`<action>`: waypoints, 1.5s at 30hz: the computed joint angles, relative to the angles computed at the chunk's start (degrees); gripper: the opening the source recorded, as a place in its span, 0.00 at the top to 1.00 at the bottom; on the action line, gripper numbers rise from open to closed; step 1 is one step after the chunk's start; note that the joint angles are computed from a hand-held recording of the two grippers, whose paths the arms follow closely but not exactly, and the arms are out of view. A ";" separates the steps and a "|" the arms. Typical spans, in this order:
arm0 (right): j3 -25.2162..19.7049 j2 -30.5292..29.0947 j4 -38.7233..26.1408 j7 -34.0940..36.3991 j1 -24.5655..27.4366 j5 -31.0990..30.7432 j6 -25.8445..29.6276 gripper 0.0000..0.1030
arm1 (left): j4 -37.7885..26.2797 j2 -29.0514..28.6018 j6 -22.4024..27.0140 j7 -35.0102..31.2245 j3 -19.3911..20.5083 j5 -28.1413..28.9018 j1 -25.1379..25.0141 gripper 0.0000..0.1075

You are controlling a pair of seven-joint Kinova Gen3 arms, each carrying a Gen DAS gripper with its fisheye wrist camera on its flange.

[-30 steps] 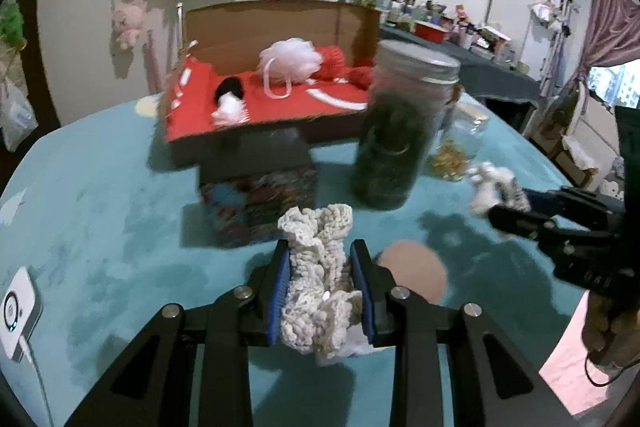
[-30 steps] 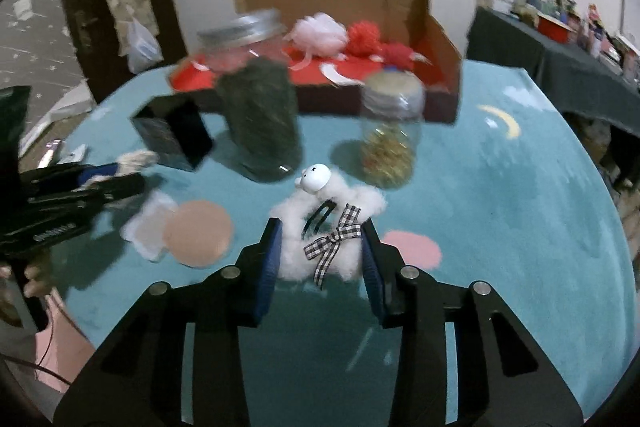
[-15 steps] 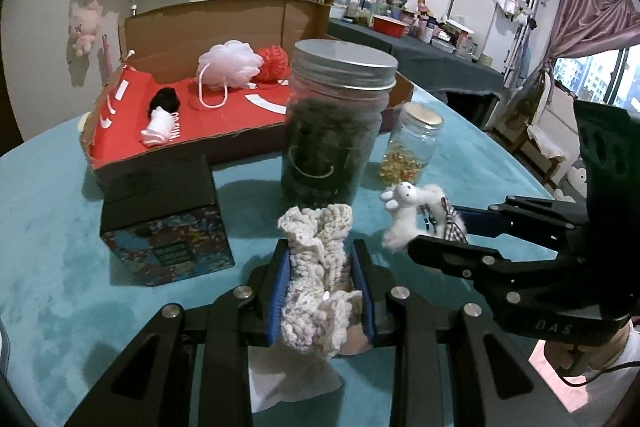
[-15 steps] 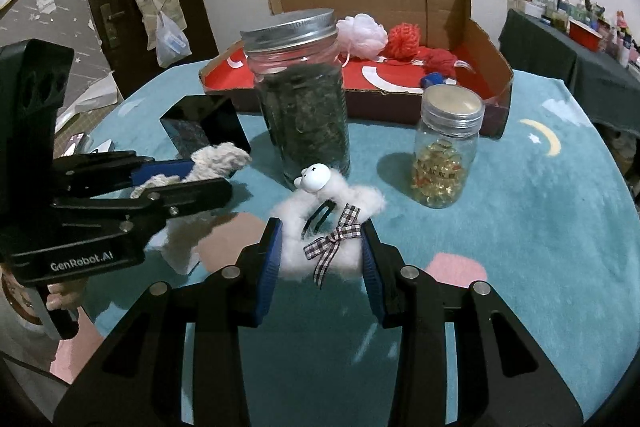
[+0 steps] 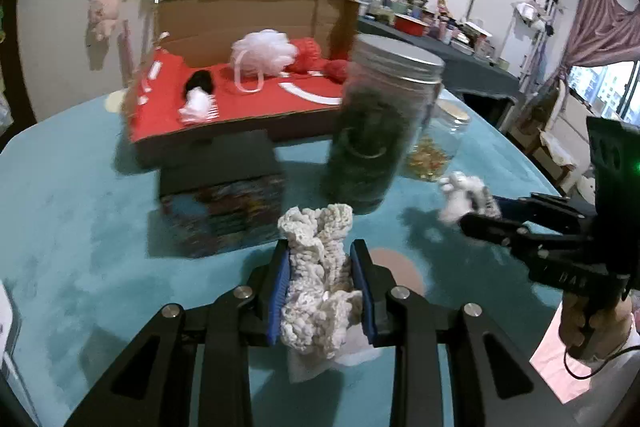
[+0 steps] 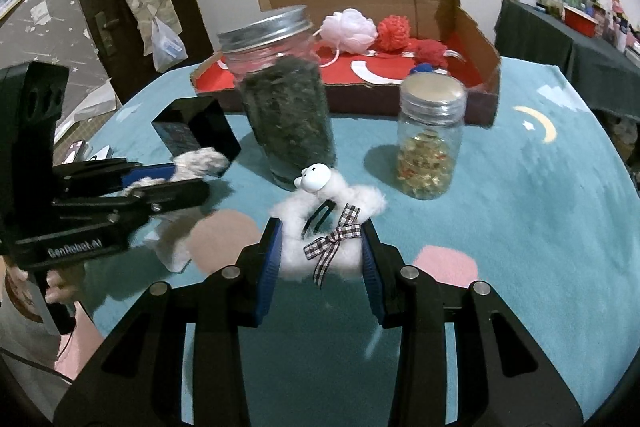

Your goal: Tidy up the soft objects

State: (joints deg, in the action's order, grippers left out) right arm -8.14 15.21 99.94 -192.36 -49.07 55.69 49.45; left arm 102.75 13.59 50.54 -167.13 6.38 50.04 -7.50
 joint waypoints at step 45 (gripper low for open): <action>-0.28 -1.04 0.09 21.43 6.49 1.17 14.75 0.65 | -21.18 13.12 0.31 2.55 5.14 -11.08 -5.65 0.70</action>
State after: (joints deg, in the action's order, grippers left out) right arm -8.42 14.18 100.02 -170.93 -42.58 56.86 64.20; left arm 81.57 26.71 50.86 -164.59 11.51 38.96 -13.15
